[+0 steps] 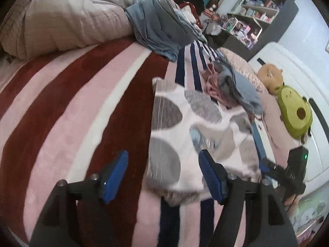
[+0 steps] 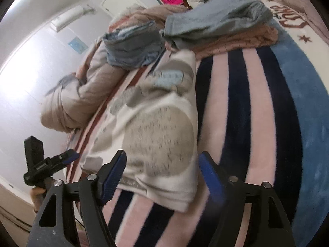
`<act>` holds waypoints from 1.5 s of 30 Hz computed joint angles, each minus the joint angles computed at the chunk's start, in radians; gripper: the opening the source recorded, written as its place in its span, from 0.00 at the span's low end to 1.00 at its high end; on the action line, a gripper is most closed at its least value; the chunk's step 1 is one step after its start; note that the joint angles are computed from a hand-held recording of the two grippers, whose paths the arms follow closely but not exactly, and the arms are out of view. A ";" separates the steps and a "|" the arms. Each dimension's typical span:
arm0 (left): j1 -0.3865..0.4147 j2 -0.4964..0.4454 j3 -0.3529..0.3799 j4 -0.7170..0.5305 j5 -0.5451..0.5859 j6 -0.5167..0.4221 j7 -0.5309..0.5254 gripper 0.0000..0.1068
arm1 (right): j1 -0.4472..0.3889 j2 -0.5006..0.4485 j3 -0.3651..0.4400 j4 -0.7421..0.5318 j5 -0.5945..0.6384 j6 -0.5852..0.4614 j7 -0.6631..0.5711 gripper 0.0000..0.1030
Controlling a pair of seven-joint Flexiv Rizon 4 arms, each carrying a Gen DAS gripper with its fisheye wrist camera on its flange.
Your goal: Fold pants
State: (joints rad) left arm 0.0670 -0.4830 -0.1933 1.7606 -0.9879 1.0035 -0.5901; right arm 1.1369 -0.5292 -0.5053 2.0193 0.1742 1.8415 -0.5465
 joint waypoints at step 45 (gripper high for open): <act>-0.041 -0.216 0.019 -0.267 0.383 -0.002 -0.364 0.54 | -0.295 -0.062 0.124 -0.243 -0.388 -0.409 0.267 0.59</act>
